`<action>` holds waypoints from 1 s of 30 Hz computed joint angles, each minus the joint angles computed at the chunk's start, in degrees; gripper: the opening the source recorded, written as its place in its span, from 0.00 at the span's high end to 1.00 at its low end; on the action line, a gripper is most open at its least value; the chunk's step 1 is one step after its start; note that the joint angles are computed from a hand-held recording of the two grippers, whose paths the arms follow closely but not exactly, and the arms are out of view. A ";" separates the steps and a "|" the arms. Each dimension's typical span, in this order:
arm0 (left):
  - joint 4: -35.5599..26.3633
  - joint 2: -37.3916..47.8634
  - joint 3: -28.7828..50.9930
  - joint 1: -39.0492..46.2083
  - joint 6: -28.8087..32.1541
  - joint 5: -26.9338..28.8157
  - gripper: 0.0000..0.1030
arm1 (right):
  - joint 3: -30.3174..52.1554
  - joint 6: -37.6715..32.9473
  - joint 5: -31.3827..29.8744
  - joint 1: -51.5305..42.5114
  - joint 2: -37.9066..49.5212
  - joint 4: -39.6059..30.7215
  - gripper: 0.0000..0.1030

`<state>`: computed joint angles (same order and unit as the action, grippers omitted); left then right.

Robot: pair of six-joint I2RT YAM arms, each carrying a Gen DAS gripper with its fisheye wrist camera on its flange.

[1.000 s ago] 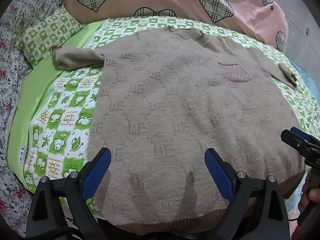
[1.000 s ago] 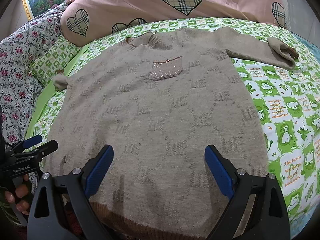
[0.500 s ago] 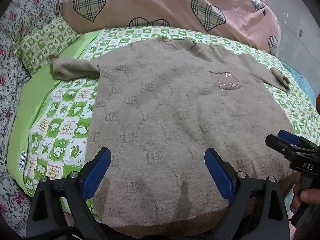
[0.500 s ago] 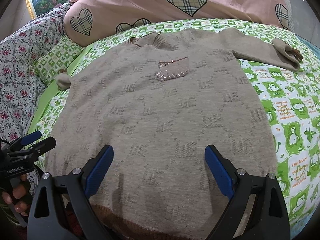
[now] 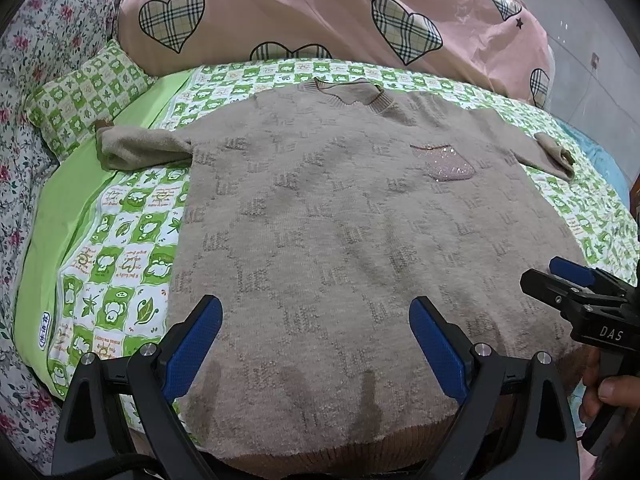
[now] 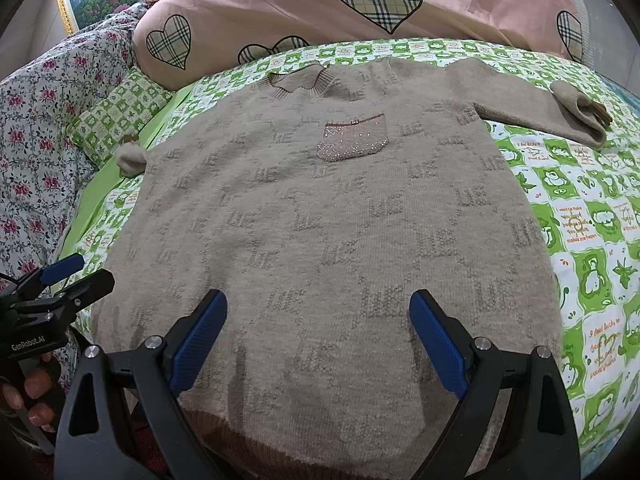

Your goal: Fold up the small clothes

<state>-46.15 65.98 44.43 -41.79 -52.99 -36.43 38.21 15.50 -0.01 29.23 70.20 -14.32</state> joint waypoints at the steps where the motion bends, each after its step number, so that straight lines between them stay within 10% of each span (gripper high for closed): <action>1: 0.01 0.12 0.09 0.12 0.09 0.21 0.08 | -0.22 0.02 0.03 0.03 -0.09 0.49 0.10; 23: 3.20 0.98 0.00 3.22 2.57 3.77 0.08 | 3.73 -0.39 0.70 -0.21 2.59 -6.58 0.10; 30: 14.23 -4.90 -5.78 9.10 7.93 11.55 0.07 | 3.44 -1.07 -1.54 -4.46 1.90 -4.79 0.10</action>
